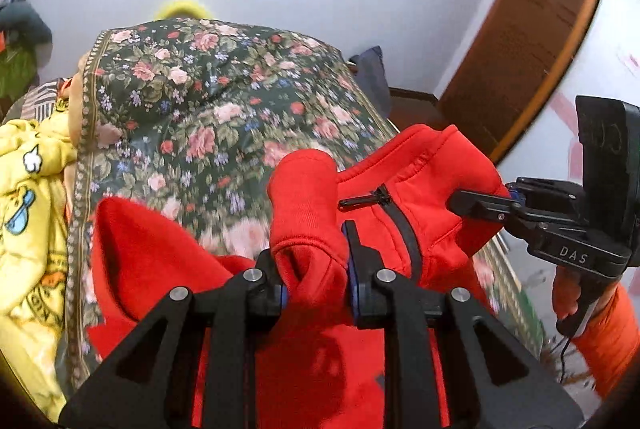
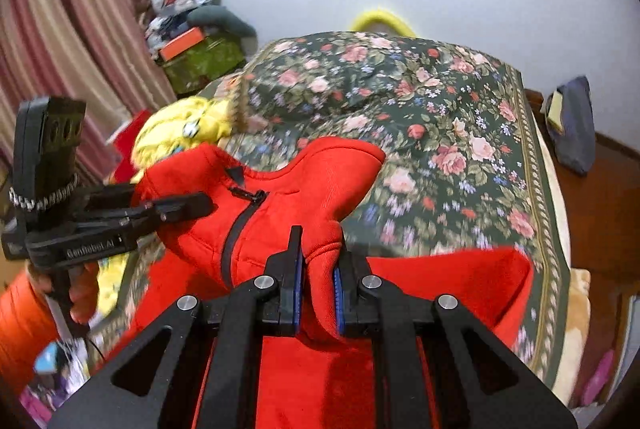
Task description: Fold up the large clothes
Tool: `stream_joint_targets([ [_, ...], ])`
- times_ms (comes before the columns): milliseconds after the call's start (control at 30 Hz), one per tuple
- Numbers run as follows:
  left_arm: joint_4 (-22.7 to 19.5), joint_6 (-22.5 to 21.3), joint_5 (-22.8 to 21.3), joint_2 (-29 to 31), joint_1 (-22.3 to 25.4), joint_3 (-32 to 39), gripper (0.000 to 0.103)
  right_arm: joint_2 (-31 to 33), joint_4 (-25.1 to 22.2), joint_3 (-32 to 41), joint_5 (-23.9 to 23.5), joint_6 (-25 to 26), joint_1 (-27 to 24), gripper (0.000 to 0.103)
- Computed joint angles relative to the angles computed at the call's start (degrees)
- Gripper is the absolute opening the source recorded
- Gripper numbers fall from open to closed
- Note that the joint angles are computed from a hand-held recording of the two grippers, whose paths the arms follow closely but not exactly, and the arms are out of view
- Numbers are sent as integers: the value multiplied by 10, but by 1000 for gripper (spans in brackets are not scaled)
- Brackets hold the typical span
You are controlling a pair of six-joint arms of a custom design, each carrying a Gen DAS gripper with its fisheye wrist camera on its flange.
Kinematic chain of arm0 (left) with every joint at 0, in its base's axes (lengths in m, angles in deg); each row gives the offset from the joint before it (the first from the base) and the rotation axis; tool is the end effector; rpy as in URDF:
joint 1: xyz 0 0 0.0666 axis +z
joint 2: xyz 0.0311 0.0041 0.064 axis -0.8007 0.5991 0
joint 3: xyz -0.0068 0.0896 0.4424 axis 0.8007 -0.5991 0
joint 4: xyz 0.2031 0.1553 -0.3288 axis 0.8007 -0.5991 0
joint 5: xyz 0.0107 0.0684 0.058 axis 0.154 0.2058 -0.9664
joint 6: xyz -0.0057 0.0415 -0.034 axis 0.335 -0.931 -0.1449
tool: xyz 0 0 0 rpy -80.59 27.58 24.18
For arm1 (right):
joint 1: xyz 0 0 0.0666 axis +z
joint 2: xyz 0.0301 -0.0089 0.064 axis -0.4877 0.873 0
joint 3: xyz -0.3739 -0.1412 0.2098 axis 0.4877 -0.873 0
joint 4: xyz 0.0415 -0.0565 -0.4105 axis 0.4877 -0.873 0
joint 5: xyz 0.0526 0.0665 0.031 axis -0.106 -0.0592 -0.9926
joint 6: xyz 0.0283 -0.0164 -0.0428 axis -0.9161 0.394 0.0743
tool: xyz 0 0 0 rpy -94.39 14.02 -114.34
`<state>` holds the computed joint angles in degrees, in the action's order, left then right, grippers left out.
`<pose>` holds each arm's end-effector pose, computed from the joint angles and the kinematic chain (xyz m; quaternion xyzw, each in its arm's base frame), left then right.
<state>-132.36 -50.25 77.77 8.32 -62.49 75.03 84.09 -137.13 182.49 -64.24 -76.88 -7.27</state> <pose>0.6094 -0.1138 0.5715 0.1433 0.9156 -0.2050 0.3149 0.6196 0.2567 0.5359 -0.1629 0.9075 0.1856 0.3398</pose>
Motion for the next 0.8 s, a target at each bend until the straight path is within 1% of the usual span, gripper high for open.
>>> stream_joint_targets([
  [67,5,1,3,-21,-2,-36,24,-28,14,-46,13,7,10,10],
  [100,9,0,5,-34,-2,-59,27,-35,17,-59,17,9,13,10],
  [133,12,-3,3,-42,-3,-74,32,-49,27,-86,25,9,19,11],
  [200,23,-17,-14,-64,-7,-112,36,-70,41,-126,36,6,25,11],
  [267,28,-35,-25,-85,-11,-150,36,-85,53,-160,52,1,32,11],
  [333,29,-56,-34,-101,-14,-180,36,-96,60,-195,47,-12,34,11],
  [400,32,-84,-56,-119,-22,-214,36,-104,65,-221,34,-30,32,12],
  [433,35,-94,-67,-124,-25,-227,36,-107,64,-231,30,-38,32,16],
  [500,41,-110,-91,-138,-31,-257,36,-111,55,-246,35,-39,38,17],
  [633,60,-117,-116,-166,-37,-306,37,-133,65,-284,57,-33,53,18],
  [700,70,-117,-121,-181,-37,-325,41,-143,63,-297,81,-26,61,20],
  [800,78,-106,-116,-203,-32,-347,47,-158,57,-310,116,-16,71,25],
])
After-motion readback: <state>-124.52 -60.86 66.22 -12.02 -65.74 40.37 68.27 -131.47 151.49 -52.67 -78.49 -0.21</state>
